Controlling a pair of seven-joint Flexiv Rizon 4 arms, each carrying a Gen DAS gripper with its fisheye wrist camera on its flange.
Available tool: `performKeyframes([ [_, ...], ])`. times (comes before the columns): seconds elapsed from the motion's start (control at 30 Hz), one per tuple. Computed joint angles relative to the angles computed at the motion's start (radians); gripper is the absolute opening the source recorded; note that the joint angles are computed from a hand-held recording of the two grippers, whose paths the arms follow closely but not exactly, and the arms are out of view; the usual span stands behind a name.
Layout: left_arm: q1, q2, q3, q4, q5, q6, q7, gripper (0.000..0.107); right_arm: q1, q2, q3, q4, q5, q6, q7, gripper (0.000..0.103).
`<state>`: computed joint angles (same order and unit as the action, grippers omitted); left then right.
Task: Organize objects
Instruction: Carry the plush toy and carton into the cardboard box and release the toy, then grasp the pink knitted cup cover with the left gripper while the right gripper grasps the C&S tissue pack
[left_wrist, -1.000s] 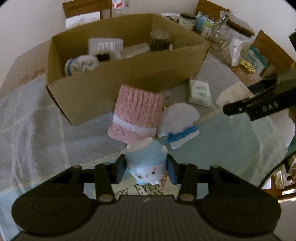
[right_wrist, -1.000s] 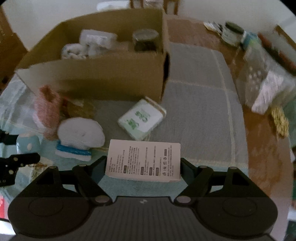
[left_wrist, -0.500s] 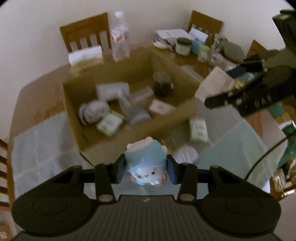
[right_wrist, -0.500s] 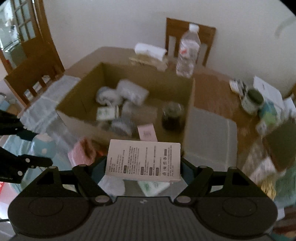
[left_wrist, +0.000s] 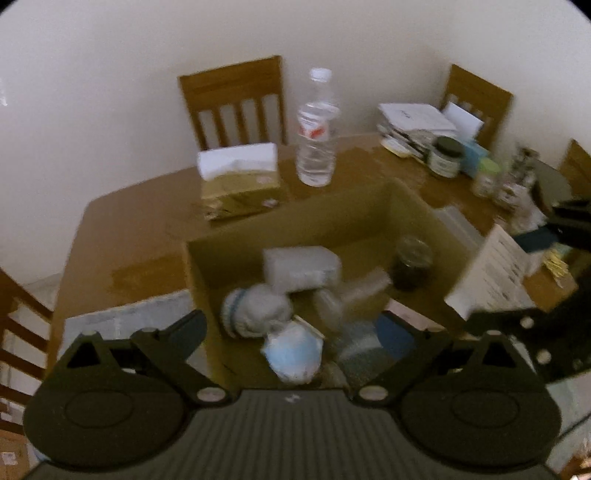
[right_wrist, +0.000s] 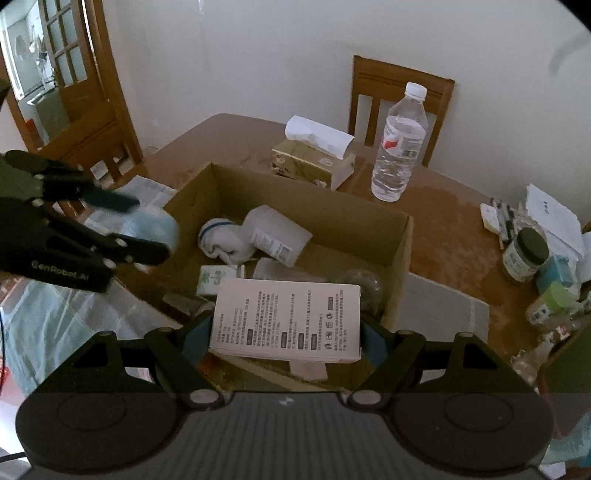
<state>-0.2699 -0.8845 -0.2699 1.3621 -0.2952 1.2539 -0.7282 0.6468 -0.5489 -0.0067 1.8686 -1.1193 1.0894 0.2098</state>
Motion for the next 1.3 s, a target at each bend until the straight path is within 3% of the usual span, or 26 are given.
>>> performKeyframes([
  [0.23, -0.001, 0.000, 0.014, 0.005, 0.003, -0.018, -0.011, 0.099, -0.003, -0.020, -0.011, -0.022, 0.013, 0.012, -0.028, 0.086],
  [0.27, -0.003, 0.003, 0.019, 0.009, 0.005, -0.018, -0.018, 0.099, -0.001, -0.021, -0.020, -0.022, 0.000, 0.017, -0.017, 0.090],
  [0.3, -0.004, 0.007, 0.023, 0.015, 0.006, -0.017, -0.024, 0.099, 0.000, -0.021, -0.023, -0.023, -0.004, 0.015, -0.012, 0.102],
  [0.53, 0.009, 0.052, 0.020, 0.097, 0.019, 0.032, -0.041, 0.099, -0.008, -0.008, -0.014, -0.003, -0.032, 0.029, 0.015, 0.103],
  [0.7, 0.041, 0.077, -0.020, 0.206, 0.018, 0.152, -0.038, 0.100, 0.011, 0.003, -0.035, 0.039, -0.159, 0.057, 0.139, 0.103],
  [0.87, 0.096, 0.101, -0.080, 0.313, 0.012, 0.223, -0.045, 0.101, 0.014, -0.010, 0.000, 0.070, -0.213, 0.033, 0.244, 0.103],
  [1.03, 0.113, 0.107, -0.097, 0.386, 0.012, 0.257, -0.100, 0.101, 0.032, -0.048, 0.027, 0.091, -0.203, -0.008, 0.309, 0.103],
  [1.3, 0.125, 0.101, -0.117, 0.483, 0.054, 0.310, -0.167, 0.101, 0.017, -0.079, 0.032, 0.167, -0.242, 0.030, 0.457, 0.103],
])
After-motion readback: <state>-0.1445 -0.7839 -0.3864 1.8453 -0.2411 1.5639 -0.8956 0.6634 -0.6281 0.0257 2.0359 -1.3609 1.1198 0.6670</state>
